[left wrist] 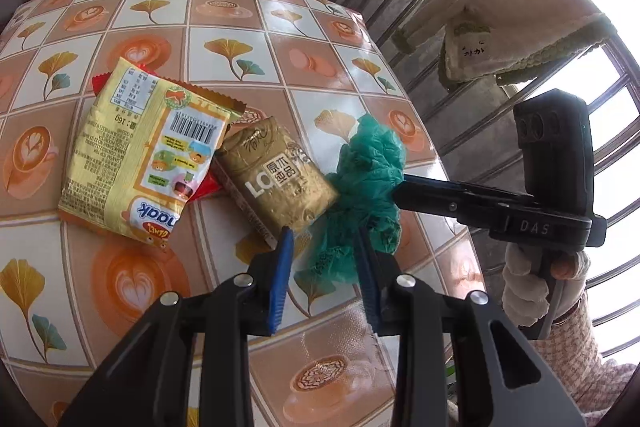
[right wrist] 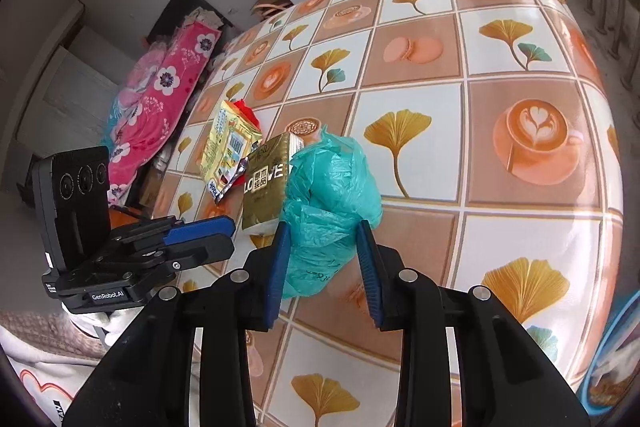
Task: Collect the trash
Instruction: 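Grasp the teal plastic bag with the right tool while the left tool grasps the gold packet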
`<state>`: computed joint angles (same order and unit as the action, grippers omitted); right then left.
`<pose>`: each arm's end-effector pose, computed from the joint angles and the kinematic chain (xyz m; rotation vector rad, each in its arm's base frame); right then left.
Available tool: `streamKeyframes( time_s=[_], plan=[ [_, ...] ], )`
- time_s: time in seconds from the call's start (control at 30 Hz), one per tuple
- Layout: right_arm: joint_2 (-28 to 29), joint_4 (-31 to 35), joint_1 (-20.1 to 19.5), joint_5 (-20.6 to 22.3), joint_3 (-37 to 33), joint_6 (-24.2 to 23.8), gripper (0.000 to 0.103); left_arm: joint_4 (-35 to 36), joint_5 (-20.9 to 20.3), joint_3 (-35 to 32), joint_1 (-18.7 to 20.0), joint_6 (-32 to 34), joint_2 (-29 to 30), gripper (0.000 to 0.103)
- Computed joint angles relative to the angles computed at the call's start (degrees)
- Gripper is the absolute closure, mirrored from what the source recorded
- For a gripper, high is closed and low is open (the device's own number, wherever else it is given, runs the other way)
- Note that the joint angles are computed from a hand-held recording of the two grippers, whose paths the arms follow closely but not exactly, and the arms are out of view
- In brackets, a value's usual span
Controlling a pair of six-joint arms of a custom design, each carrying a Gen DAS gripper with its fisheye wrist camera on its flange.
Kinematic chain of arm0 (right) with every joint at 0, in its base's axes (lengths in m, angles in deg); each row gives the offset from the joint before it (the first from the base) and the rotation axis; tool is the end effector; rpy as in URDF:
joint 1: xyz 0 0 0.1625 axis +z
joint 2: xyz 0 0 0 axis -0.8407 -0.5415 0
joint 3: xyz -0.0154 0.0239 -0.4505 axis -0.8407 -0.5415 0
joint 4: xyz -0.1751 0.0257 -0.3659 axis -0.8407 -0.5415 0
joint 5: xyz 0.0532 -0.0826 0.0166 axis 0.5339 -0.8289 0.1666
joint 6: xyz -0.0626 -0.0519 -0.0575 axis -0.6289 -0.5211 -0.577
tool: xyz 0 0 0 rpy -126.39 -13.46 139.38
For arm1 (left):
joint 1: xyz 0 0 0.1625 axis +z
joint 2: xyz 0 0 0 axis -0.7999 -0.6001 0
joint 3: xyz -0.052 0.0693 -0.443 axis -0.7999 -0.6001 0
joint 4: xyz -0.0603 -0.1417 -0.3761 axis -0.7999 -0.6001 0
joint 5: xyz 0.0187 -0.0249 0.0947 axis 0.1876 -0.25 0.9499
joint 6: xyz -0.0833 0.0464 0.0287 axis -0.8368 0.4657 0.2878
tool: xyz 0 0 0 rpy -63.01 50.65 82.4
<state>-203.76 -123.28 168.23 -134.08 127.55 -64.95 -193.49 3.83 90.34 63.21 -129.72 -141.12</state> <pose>0.2154 -0.2287 0.5092 0.6155 -2.9486 0.2914 -0.5009 -0.2700 0.1629 0.3239 2.8117 -0.5977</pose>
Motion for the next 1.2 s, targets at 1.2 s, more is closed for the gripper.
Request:
streamKeyframes(
  time_s=[1.2],
  plan=[
    [-4.79,8.45,1.77,4.9,1.79,-1.52,0.078,4.33,-5.96,3.02,-2.53,-4.93,-5.08,0.064]
  ],
)
